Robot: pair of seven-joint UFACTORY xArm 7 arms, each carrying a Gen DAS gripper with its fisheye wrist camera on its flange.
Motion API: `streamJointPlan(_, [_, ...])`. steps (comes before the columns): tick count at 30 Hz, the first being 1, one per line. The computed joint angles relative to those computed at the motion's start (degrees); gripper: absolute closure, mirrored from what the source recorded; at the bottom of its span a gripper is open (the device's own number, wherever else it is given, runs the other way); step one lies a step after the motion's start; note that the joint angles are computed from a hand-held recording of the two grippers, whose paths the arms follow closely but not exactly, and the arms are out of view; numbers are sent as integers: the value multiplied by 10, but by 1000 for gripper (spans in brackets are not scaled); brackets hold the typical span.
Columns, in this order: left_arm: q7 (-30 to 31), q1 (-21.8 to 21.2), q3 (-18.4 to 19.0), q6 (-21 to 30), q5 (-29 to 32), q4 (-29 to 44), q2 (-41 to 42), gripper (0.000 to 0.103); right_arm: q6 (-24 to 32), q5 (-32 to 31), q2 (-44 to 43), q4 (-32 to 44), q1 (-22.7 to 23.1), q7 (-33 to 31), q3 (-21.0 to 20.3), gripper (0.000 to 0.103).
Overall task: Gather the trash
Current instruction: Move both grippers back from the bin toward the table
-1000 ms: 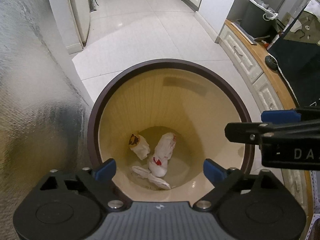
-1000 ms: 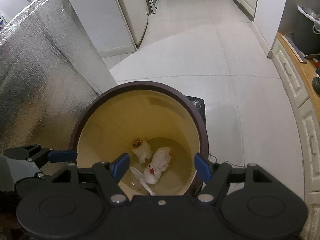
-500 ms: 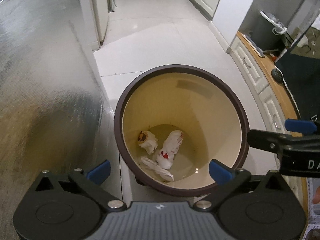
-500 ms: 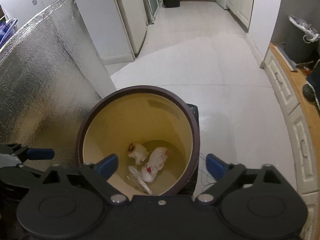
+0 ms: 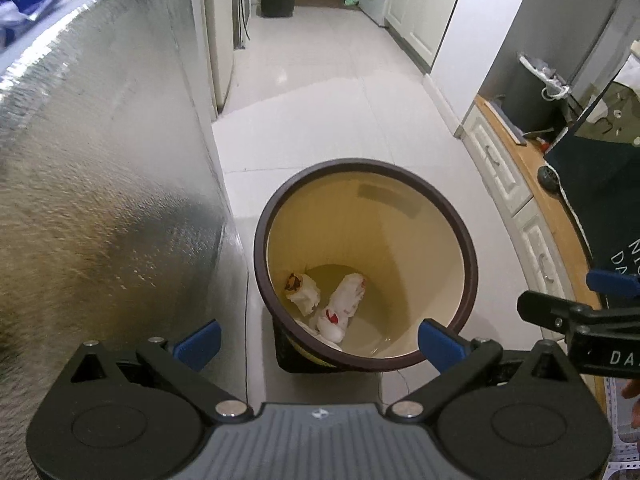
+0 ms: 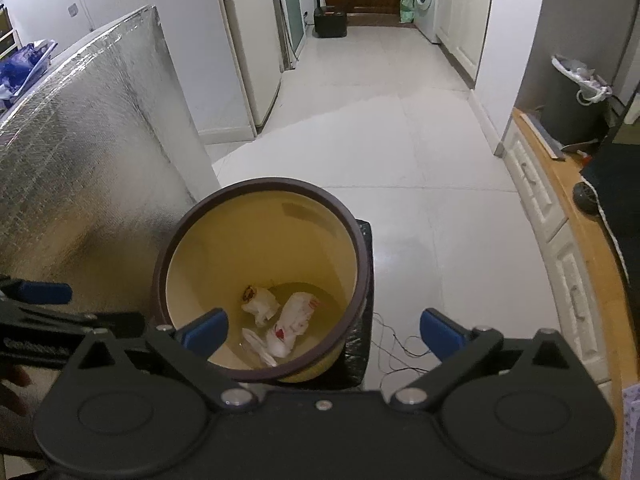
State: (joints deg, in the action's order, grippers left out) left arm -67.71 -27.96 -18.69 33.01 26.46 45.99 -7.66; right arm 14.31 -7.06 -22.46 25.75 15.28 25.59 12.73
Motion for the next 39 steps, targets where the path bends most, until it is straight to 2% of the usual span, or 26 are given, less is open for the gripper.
streamJointPlan(10, [-17, -7, -33, 20, 10, -23, -68, 0, 37, -7, -120, -52, 2, 33, 24, 0])
streamJointPlan(28, [-12, 13, -110, 40, 14, -59, -241, 0, 140, -7, -384, -113, 45, 86, 58, 0])
streamJointPlan(34, [0, 31, -134, 53, 4, -73, -312, 0, 146, -10, -434, -113, 49, 111, 80, 0])
streamJointPlan(39, [21, 43, -142, 70, -11, -94, -379, 0, 122, -18, -440, -106, 52, 129, 101, 0])
